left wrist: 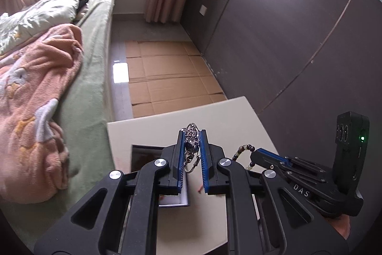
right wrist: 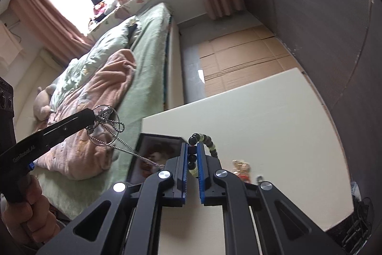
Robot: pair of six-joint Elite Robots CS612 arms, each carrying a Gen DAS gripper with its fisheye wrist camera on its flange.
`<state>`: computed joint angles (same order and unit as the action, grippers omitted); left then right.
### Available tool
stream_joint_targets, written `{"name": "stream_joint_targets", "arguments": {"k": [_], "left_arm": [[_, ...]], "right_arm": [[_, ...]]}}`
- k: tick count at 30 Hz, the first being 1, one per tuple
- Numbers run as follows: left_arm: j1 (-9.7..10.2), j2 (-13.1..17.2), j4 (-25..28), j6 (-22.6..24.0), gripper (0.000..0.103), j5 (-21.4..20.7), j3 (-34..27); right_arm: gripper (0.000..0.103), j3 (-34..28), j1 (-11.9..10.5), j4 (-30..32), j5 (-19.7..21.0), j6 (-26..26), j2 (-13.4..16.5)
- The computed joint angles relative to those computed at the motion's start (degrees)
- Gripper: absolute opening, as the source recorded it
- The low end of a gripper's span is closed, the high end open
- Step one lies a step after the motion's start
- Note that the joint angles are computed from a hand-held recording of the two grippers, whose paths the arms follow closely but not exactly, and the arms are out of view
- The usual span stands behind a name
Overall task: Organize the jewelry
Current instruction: 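Drop the pendant into the box with the left gripper while the right drops the bead bracelet in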
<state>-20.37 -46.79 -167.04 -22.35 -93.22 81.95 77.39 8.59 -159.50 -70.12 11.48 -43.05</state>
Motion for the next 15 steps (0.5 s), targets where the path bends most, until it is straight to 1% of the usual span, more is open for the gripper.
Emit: {"name": "stream_joint_targets", "arguments": {"k": [4, 5, 7, 8, 9, 11, 14, 15], "left_arm": [[0.7, 0.09, 1.44, -0.76, 0.014, -0.65, 0.1], [0.79, 0.13, 1.48, -1.16, 0.02, -0.48, 0.19], [1.0, 0.2, 0.8, -2.34, 0.071, 0.26, 0.66], [1.08, 0.11, -0.8, -2.63, 0.076, 0.89, 1.32], [1.17, 0.01, -1.45, -2.6, 0.076, 1.41, 1.72], [1.56, 0.05, -1.58, -3.05, 0.076, 0.73, 1.96], [2.09, -0.03, -2.39, -3.79, 0.076, 0.78, 2.68], [2.27, -0.02, -2.66, -4.19, 0.078, 0.65, 2.88]], "right_arm": [[0.008, -1.49, 0.84, 0.9, 2.42, -0.22, 0.94], [0.008, -1.92, 0.94, 1.06, 3.97, 0.05, 1.3], [0.008, -3.08, 1.4, 1.91, 4.63, 0.14, 2.06], [0.008, -3.86, 1.65, 2.29, 4.68, 0.13, 2.6], [0.008, -4.32, 1.79, 2.67, 4.99, 0.05, 2.91], [0.008, -5.4, 2.12, 3.55, 5.33, 0.1, 3.6], [0.009, -6.51, 2.38, 4.15, 6.46, -0.31, 4.38], [0.012, -6.82, 2.41, 4.18, 7.04, -0.24, 4.62]]}}
